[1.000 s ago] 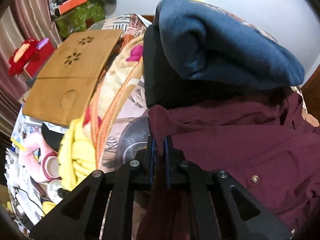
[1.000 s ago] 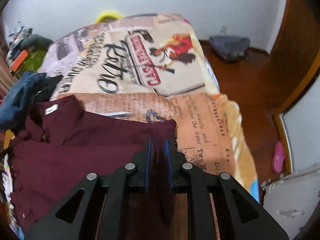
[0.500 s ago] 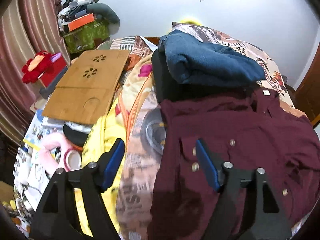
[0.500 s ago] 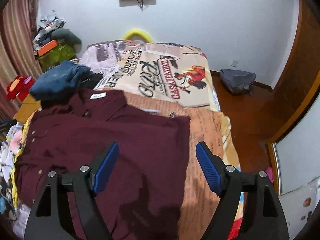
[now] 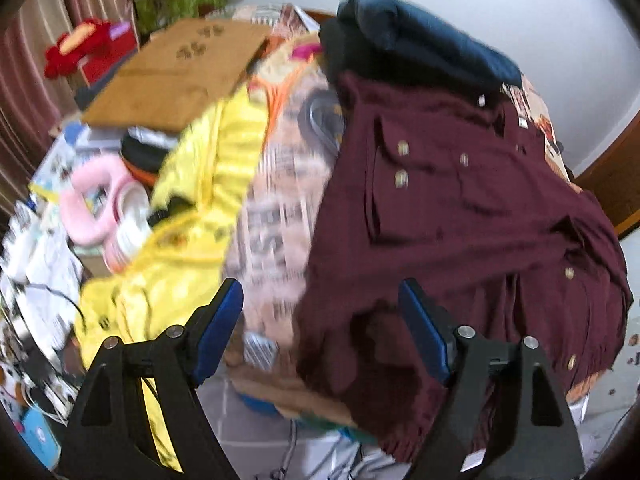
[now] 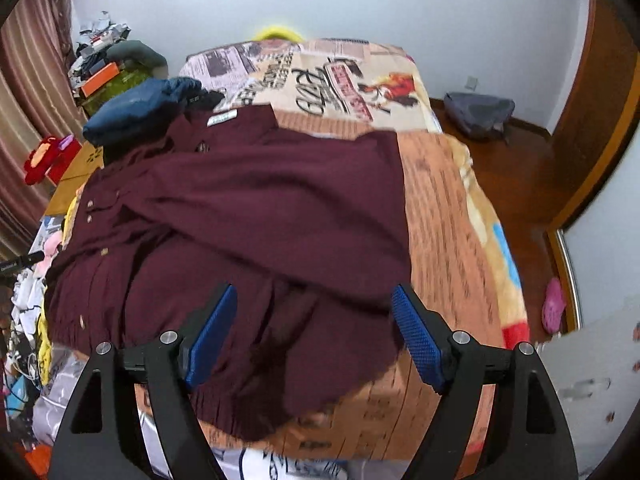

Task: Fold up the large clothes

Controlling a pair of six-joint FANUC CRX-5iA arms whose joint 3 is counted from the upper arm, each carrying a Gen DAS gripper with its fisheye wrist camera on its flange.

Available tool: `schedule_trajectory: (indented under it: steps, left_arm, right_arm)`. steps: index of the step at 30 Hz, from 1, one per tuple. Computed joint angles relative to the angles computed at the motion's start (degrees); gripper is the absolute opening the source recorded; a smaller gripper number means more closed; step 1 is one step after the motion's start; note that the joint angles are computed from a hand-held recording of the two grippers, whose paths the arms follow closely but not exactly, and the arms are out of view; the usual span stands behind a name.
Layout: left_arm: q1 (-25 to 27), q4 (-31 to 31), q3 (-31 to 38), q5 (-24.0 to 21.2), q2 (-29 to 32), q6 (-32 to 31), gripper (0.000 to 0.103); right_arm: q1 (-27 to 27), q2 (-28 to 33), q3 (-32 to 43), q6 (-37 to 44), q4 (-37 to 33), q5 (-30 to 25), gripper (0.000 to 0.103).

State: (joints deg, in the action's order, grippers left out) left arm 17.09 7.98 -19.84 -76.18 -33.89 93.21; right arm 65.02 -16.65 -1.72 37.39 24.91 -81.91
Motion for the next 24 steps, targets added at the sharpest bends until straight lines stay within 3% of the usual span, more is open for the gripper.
schedule_trajectory:
  steps: [9,15,20,24]
  left_arm:
    - [7.23,14.76,-10.86,-3.31,-3.33,-5.89,0.079]
    - [10.96,22.73,-17.41,-3.12,-4.90,-6.92,0.079]
    - [8.52,28.47,-19.54,-2.20,-5.70,-9.29,0.079]
    - [2.12,24.29,-16.21,0.52,-3.94,-7.30,0.076]
  right_arm:
    - [1.05,-2.34,-3.06,-6.56,-5.39,-1.53,0.077]
    - [-4.06,-4.82,-4.61,-8.46,-16.70,4.79,0.077]
    - [-1.58,-6.67,-7.56,-12.11,-14.07,7.75,0.077]
    - [-0.11,-7.74,-8.45,-11.69,-13.18,10.21,0.046]
